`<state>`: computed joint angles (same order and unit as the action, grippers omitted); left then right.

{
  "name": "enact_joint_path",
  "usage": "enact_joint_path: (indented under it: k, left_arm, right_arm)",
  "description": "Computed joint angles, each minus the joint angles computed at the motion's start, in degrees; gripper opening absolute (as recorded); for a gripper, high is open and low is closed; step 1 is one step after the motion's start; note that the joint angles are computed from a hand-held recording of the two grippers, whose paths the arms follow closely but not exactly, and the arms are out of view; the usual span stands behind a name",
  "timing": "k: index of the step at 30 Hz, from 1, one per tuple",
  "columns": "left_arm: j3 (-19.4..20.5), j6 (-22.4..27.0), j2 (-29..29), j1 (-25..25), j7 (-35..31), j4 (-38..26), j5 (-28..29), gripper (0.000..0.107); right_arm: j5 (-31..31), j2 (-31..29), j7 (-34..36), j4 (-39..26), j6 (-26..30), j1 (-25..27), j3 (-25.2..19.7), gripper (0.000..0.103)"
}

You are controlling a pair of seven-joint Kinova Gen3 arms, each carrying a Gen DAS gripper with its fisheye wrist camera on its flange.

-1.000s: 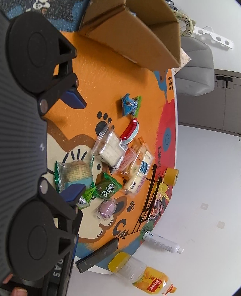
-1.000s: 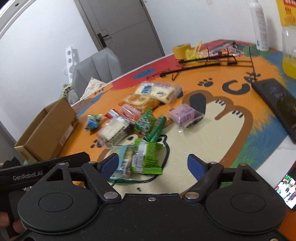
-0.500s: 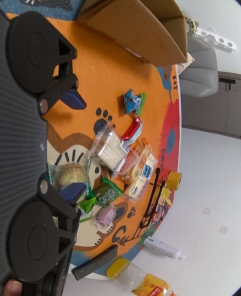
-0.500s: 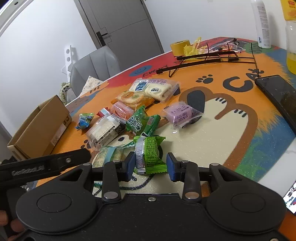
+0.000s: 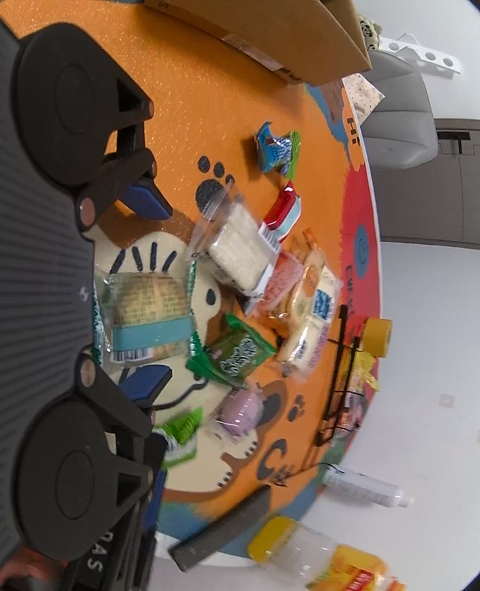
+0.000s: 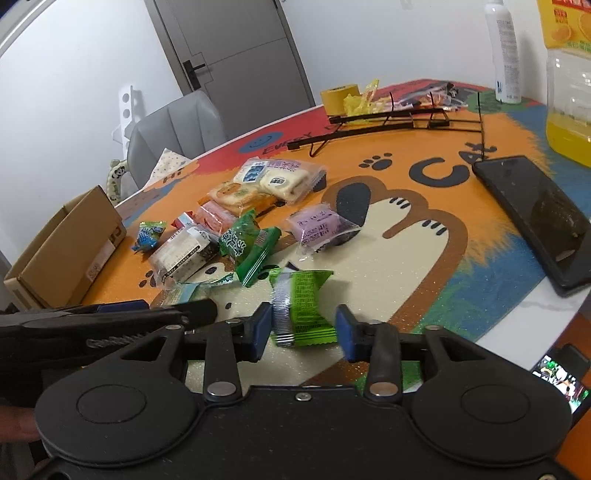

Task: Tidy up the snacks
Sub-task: 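Grasp the teal-banded cake pack with the left tool while the right tool grasps a green-wrapped snack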

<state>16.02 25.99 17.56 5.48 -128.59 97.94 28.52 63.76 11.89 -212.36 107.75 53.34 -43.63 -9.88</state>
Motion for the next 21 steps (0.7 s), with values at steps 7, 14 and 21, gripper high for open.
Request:
enact_joint_path:
  k: [7,14,21]
  left_arm:
    - [-0.98,-2.99,-0.60,1.80,2.41,1.34,-3.92,0.063]
    - [0.20,-1.96,-0.91,-1.08,1.42,1.18,-2.17,0.047]
    - [1.65,-1.25,-2.68,-4.59,-4.69,1.87,4.27,0.047]
  right_arm:
    - [1.75,2.04,0.25,-1.44,1.13,-0.61,0.64,0.054]
    - [-0.83,3.07,5.04,-3.98,1.43,-0.59,1.45,0.030]
    - [0.85,1.83,4.10,-3.91,-1.68,-0.65,1.44,0.029]
